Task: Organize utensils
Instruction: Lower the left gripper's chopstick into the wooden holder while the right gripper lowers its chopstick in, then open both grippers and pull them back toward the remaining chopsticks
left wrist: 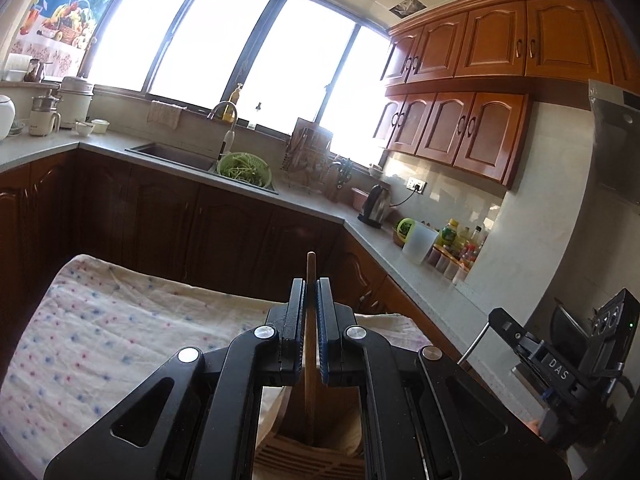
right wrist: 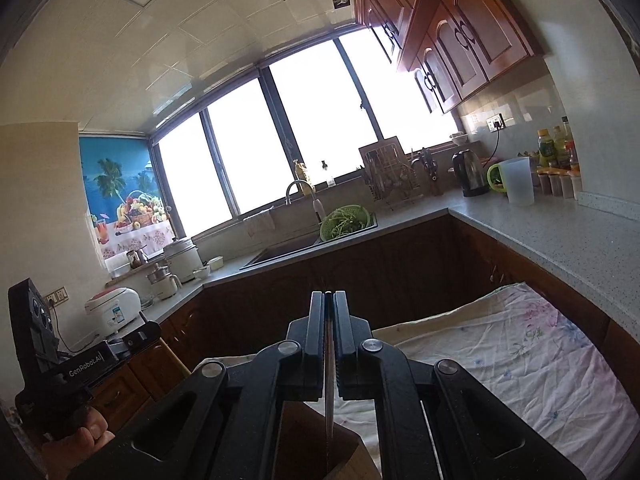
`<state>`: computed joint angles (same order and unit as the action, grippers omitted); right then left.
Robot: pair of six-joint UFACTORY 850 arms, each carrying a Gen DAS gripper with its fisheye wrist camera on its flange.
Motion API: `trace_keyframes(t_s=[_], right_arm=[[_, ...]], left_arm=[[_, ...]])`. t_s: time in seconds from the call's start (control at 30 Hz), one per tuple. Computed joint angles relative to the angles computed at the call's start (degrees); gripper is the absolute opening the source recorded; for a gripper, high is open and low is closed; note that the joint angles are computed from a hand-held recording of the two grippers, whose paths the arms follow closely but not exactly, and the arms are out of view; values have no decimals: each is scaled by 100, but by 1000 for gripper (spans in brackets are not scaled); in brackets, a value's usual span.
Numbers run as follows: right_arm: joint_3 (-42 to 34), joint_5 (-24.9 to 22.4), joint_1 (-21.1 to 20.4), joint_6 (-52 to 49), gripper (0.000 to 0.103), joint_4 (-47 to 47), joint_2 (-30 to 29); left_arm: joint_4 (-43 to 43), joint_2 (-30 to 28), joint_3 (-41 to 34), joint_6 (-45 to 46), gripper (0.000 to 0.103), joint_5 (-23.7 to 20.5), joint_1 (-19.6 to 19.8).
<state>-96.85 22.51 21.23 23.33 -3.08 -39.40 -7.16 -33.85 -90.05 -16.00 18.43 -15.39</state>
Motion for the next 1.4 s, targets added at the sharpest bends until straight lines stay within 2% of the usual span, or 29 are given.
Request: trace_keyframes(t_s=[0.17,0.27,0.47,0.6,0.7,0.77,0.83,0.87,0.9,0.93,0.97,1.03,1.1,1.13,1.2,1.4], right_arm=[[27,-102,-17,197,4,-77,-125],[42,-120,-36,206,4,-38,-137],[-135,-411,-82,494,4,-383,-188],[-243,-584,-79,629,5,-530,-248],[-299,-633,-93,821,6,-699,-294],[-292,-648,-100,898,9,-786,-292],[-293,-656,-110,1081,10,-966,-292],[-249,-644,-117,1207,13,-1078,-256],[-226,-651,-122,1265,27,-1120,-234],[-175,-599,-138,1431,39,-1267,-200],[-93,-505,-157,1581,63,-1383,-149],[166,-251,-173,1459,76,-1188,10],[382,-115,-184,1444,79,-1120,161],[477,-64,-194,1564,81,-1210,232],[682,8,-197,1580,92,-1181,372],[1232,115,-190,1749,94,-1355,746]], left_arm=[[-34,-117,-33,27,4,-160,-18],[-278,-112,-1,298,5,-115,-22],[267,-195,-169,-288,7,-481,68],[-132,-178,-173,142,8,-553,29],[-83,-177,-181,57,9,-590,34],[-236,-184,-208,182,13,-671,41],[-230,-167,-213,92,28,-753,51],[-222,-144,-186,37,46,-752,55],[-394,-100,-126,174,57,-717,50],[-466,-47,-49,237,58,-652,43],[-451,2,14,229,59,-634,40],[-676,107,148,448,64,-649,24],[-814,233,332,532,75,-594,9],[-908,305,440,615,76,-564,1],[-1277,439,628,966,79,-549,-30],[-1477,852,1237,1115,85,-435,-131]])
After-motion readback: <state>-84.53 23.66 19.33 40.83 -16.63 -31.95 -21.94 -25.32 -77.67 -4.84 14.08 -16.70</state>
